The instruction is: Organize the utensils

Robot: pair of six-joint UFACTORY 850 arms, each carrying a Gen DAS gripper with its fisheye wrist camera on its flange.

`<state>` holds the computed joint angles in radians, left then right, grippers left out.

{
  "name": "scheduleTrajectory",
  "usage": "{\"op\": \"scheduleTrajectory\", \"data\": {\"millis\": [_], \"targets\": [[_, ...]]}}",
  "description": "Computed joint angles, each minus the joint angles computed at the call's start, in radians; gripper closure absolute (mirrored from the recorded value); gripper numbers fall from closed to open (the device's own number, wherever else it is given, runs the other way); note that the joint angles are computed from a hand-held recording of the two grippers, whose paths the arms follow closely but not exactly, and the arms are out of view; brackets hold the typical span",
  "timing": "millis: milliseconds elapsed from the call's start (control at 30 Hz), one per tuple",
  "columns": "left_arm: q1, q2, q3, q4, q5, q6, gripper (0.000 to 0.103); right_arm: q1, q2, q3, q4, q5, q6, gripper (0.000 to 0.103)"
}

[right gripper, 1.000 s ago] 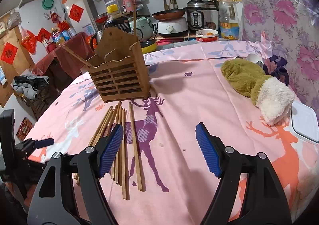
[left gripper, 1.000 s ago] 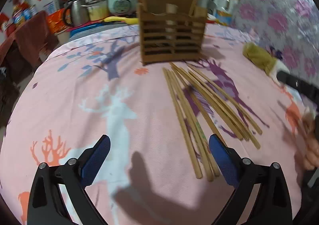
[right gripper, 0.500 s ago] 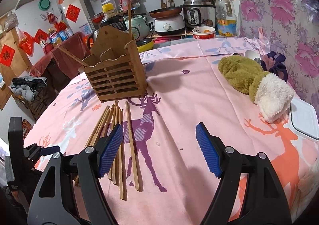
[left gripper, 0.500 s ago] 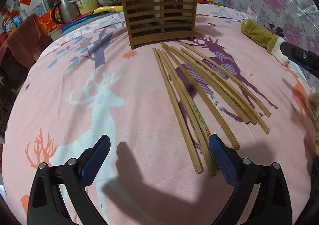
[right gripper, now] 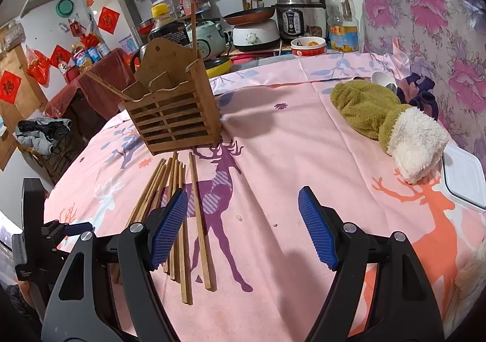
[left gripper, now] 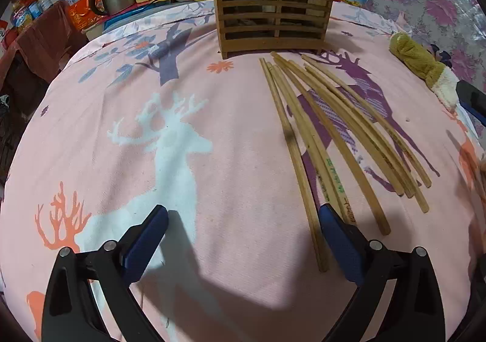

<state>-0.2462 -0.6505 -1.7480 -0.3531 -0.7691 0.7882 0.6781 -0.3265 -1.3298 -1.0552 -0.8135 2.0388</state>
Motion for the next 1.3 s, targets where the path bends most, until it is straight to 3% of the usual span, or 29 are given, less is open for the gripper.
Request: {"op": "scheduleTrajectory", "data": {"millis": [100, 167, 267, 300, 333, 467, 600, 733, 767, 867, 900, 1167, 1300], "targets": [[-0.004, 0.013, 0.021, 0.009, 0.028, 0.006, 0.006, 0.0, -0.001, 0.0, 0.0, -0.003, -0.001, 0.029], [-0.003, 0.02, 0.031, -0.004, 0.037, 0.025, 0.014, 0.001, -0.003, -0.002, 0.001, -0.007, -0.003, 0.029], [0.003, 0.035, 0.044, -0.065, 0.034, 0.093, 0.063, 0.003, -0.004, -0.001, -0.002, -0.015, 0.004, 0.029], [0.004, 0.038, 0.047, -0.078, 0.03, 0.11, 0.091, 0.003, -0.004, -0.002, -0.003, -0.017, 0.005, 0.029], [0.003, 0.038, 0.046, -0.075, 0.031, 0.108, 0.097, 0.004, -0.004, -0.001, -0.004, -0.02, 0.008, 0.029], [0.01, 0.015, 0.007, -0.017, 0.072, -0.02, 0.097, 0.004, -0.002, -0.001, -0.003, -0.017, 0.011, 0.029], [0.05, -0.085, -0.146, -0.049, -0.074, -0.125, 0.094, -0.003, 0.002, 0.005, 0.005, 0.042, -0.006, 0.031], [0.057, -0.1, -0.172, -0.065, -0.103, -0.133, 0.091, -0.011, -0.001, 0.013, 0.05, 0.146, -0.068, 0.047], [0.055, -0.095, -0.165, -0.066, -0.1, -0.123, 0.089, -0.014, 0.0, 0.019, 0.07, 0.184, -0.087, 0.05], [0.052, -0.082, -0.145, -0.076, -0.093, -0.096, 0.067, -0.015, -0.008, 0.025, 0.146, 0.245, -0.16, 0.058], [0.051, -0.072, -0.13, -0.065, -0.077, -0.097, 0.061, -0.013, -0.012, 0.023, 0.16, 0.247, -0.177, 0.058], [0.064, -0.056, -0.108, -0.068, -0.075, -0.099, 0.06, 0.008, -0.035, 0.004, 0.238, 0.229, -0.284, 0.059], [0.072, -0.047, -0.096, -0.076, -0.076, -0.091, 0.06, 0.013, -0.044, -0.005, 0.279, 0.21, -0.335, 0.07]]}}
